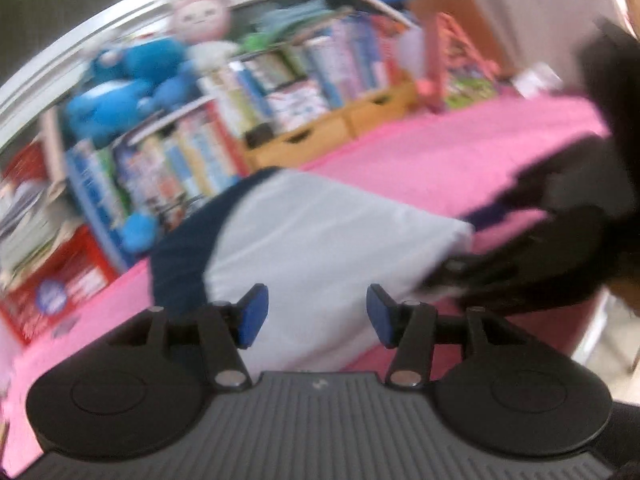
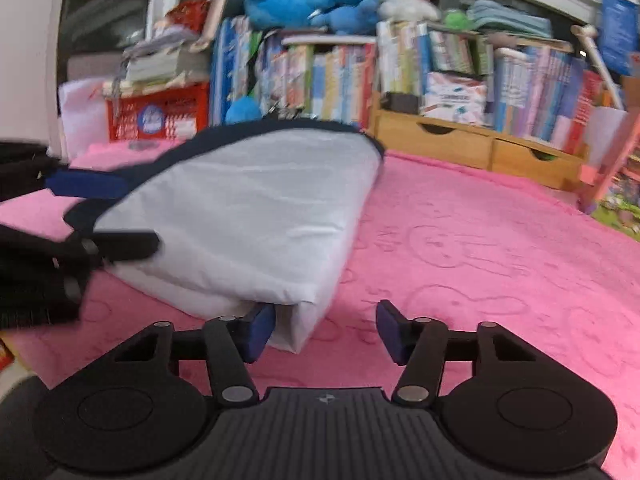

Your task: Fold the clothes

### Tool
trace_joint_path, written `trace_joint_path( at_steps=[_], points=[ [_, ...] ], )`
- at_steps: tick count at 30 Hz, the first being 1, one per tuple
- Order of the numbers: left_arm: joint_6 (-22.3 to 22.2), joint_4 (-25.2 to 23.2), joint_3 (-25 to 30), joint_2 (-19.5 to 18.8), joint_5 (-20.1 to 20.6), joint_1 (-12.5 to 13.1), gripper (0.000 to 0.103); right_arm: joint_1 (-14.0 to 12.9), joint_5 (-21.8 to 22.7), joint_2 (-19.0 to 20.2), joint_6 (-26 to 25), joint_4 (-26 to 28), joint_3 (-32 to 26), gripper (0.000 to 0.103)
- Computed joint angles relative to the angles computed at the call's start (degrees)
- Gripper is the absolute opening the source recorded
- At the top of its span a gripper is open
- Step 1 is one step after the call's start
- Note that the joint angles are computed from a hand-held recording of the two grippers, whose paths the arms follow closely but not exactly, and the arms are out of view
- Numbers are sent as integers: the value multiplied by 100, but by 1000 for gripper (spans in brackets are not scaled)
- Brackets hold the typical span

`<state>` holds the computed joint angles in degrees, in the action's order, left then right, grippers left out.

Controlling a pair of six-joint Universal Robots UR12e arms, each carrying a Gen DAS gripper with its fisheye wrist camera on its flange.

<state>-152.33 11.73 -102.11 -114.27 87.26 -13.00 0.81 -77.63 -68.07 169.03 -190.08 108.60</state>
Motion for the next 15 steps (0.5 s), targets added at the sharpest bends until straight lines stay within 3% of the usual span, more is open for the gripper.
trace_joint_path(
  at_steps=[2,8,13,15],
  points=[
    [354,66,64,-94,-32,-42,52,-9,96,41,125,36,-74,20],
    [1245,288,130,-223,-477,-14,52,-36,142,19,153,-13,-135,20],
    [1476,52,-3,-68,-1128,138,57,-56,161,4,189,-96,-116,20],
    [1564,129,33,-120,-942,93,60,-58,165,-1,230,-156,-107,20]
  ],
)
